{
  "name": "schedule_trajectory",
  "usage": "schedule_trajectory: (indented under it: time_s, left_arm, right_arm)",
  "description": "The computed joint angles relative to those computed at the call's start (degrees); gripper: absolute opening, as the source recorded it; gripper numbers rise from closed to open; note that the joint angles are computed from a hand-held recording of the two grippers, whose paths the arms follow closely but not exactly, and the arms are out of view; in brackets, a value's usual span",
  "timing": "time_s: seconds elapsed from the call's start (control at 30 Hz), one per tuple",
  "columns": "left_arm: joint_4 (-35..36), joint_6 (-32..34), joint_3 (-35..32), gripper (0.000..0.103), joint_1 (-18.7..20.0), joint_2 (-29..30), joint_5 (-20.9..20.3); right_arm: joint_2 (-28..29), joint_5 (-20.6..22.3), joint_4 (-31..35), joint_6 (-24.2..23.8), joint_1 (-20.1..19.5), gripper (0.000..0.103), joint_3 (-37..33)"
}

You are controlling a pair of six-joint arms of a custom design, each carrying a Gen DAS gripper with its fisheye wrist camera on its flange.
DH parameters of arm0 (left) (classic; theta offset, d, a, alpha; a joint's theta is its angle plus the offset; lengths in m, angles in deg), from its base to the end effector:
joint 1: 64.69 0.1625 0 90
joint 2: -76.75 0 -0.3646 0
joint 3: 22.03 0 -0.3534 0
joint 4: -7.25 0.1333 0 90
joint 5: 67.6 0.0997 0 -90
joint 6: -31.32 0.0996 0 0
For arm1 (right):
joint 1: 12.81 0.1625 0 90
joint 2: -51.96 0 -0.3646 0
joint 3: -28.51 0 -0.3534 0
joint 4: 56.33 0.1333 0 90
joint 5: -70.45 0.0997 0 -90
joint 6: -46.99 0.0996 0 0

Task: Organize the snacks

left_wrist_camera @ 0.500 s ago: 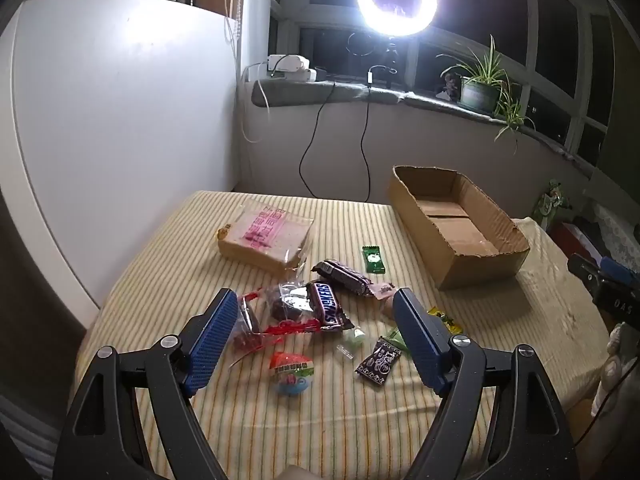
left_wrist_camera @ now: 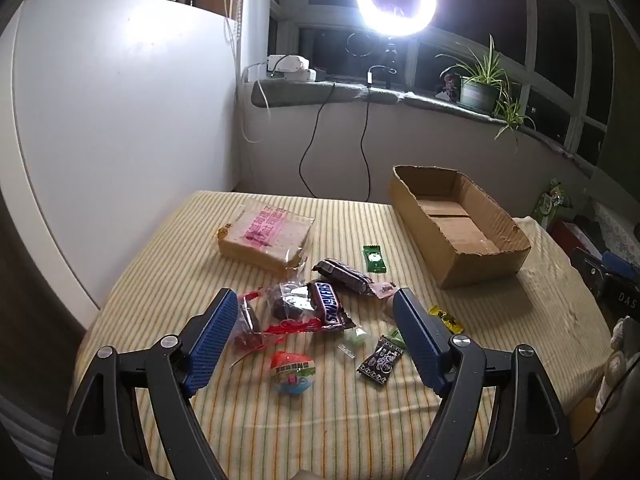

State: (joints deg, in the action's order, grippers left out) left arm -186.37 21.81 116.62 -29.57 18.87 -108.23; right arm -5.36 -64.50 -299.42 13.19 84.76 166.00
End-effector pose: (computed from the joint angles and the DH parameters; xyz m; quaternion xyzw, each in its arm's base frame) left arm -0.1805 -0.3823 0.1014 0.2672 0.8536 -0.3704 0.2505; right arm 0.1090 -0.3425 0.1958 0.0500 -0.7755 0.4650 0.4240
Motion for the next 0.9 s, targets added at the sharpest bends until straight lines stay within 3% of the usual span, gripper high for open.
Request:
schedule_trajectory:
  time_s: [0.9]
  left_arm:
    - [-1.33, 0.8, 0.06, 0.08, -0.04, 0.4, -0.02]
  right_arm:
    - [0.51, -0.85, 0.4, -0.12, 0.92, 0.103, -0.76]
